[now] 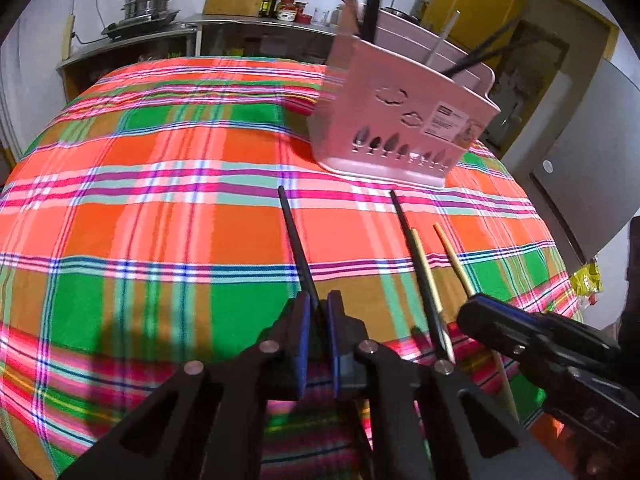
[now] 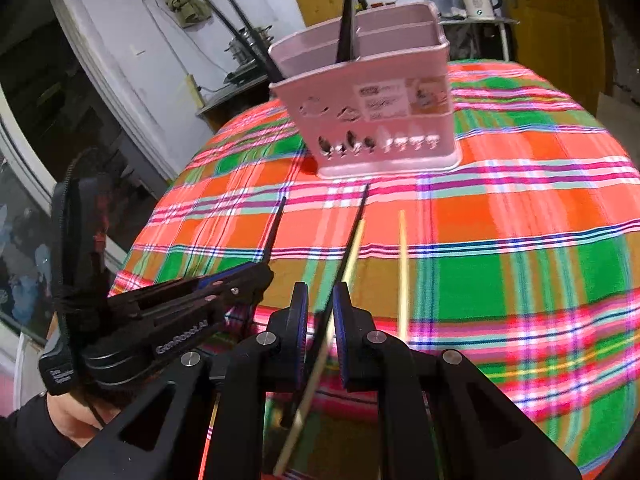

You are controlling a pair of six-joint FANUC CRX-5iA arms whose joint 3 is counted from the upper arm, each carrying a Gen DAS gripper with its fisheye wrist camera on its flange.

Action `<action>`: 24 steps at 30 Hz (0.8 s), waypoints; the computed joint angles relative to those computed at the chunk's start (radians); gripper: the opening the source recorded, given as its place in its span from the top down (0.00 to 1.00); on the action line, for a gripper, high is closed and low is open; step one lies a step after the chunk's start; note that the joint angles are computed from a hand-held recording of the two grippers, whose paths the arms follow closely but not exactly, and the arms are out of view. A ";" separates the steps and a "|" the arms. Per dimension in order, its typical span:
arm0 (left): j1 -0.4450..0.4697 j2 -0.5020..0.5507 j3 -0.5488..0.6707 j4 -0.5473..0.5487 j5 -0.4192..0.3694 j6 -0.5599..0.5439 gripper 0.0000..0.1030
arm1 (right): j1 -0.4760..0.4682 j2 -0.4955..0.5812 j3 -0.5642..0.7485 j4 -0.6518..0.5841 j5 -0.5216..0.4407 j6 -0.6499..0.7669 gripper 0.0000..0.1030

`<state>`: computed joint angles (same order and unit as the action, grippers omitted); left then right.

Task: Organize utensils
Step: 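Move both tools back to the chopsticks on the tablecloth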

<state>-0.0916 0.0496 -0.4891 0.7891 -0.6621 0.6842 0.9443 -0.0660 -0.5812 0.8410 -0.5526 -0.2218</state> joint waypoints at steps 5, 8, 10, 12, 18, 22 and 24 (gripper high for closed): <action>0.018 0.004 -0.005 0.024 -0.014 -0.021 0.91 | -0.012 0.045 0.044 -0.080 0.010 0.070 0.88; 0.021 0.002 -0.010 0.034 -0.020 -0.031 0.91 | -0.015 0.051 0.048 -0.089 0.007 0.073 0.88; 0.020 0.003 -0.009 0.036 -0.022 -0.032 0.91 | -0.015 0.048 0.046 -0.095 0.001 0.072 0.88; 0.021 0.003 -0.010 0.041 -0.025 -0.035 0.91 | -0.012 0.041 0.041 -0.098 -0.008 0.071 0.88; 0.028 0.013 0.004 0.034 -0.044 -0.030 0.90 | -0.007 0.060 0.079 -0.149 -0.053 0.130 0.88; 0.027 0.024 0.023 0.014 -0.057 -0.005 0.90 | -0.013 0.101 0.134 -0.193 -0.097 0.183 0.88; 0.025 0.028 0.033 -0.001 -0.056 0.010 0.90 | -0.018 0.119 0.159 -0.204 -0.119 0.200 0.88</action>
